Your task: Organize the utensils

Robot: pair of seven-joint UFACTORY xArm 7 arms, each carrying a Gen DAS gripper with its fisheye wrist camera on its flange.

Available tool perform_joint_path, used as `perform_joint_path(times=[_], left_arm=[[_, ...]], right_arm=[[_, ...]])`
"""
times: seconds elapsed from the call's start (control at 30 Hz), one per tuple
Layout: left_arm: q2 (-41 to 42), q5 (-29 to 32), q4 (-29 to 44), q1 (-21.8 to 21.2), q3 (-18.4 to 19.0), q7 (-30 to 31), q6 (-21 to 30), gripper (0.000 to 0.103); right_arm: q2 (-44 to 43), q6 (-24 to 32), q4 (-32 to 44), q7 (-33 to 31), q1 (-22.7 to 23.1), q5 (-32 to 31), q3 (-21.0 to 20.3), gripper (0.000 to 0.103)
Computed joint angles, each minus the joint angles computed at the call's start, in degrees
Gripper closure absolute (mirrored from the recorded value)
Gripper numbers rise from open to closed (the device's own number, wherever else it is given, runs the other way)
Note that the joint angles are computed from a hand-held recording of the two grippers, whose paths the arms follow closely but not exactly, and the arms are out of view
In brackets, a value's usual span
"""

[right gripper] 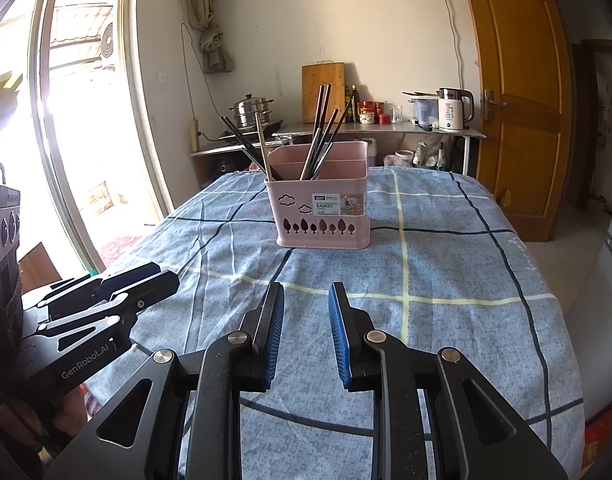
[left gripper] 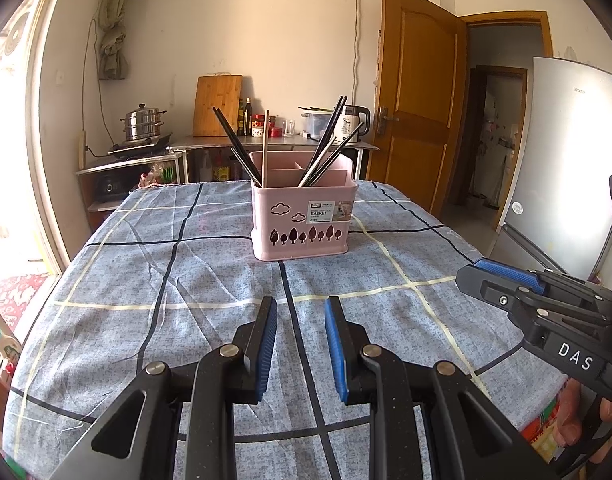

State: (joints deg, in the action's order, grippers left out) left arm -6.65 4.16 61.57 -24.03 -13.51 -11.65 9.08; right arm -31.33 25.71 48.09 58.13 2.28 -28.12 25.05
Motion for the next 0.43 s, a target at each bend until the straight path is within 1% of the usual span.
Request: perform_joint_path(times=[0.13,0.43], left_arm=[[-0.1,0.9,-0.3,0.4,-0.3,-1.0,-0.4,0.079],[-0.5,0.9,-0.6,0.5,-0.1,-1.2,-0.7,0.079]], right_arm=[[0.0,-0.2,-0.1,0.1,0.0,0.0,-0.1,0.079],[-0.1,-0.4,-0.2,0.0,0.1,0.0,-0.2,0.079]])
